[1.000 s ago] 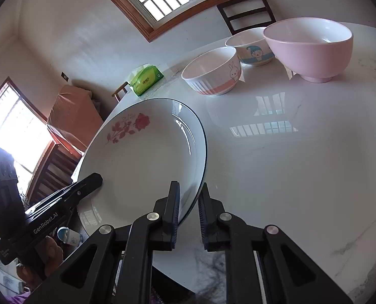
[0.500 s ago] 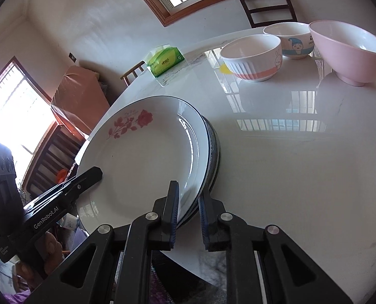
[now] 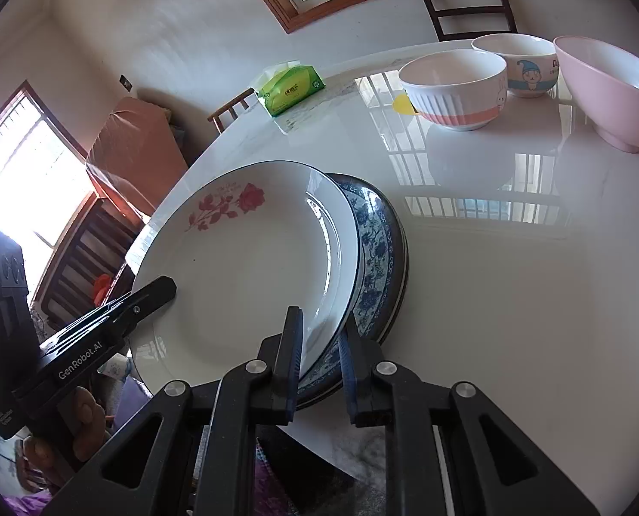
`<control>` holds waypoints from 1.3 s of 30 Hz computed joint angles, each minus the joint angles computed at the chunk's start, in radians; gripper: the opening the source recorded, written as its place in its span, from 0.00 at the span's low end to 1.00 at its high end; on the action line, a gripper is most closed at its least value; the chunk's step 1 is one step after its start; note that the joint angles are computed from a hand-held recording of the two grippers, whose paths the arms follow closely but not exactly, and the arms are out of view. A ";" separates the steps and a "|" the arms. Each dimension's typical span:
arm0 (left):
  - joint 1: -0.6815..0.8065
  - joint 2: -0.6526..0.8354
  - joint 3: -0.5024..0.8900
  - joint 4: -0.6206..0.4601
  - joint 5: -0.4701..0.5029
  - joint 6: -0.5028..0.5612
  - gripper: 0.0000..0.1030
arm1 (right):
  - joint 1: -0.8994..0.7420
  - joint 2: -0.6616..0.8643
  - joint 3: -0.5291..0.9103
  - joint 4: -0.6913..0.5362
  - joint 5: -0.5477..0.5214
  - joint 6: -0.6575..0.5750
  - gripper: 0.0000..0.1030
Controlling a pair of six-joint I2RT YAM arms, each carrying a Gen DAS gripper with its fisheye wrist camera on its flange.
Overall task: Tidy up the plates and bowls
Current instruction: 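Lift the white plate and carry it over the blue plate stack, then lower the white plate onto the blue plates and open the left gripper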
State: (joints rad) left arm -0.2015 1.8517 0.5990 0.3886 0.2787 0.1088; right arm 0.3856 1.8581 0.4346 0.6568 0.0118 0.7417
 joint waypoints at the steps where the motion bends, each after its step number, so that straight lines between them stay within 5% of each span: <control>1: 0.000 0.003 0.002 -0.001 0.000 -0.001 0.16 | 0.000 0.001 0.000 0.000 0.000 0.001 0.16; 39: -0.006 0.124 0.063 0.021 -0.040 0.010 0.18 | 0.009 0.054 0.058 -0.044 0.015 0.005 0.16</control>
State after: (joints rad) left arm -0.2075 1.9757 0.6618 0.4099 0.2389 0.1188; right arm 0.3942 1.9119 0.4927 0.6130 0.0271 0.7465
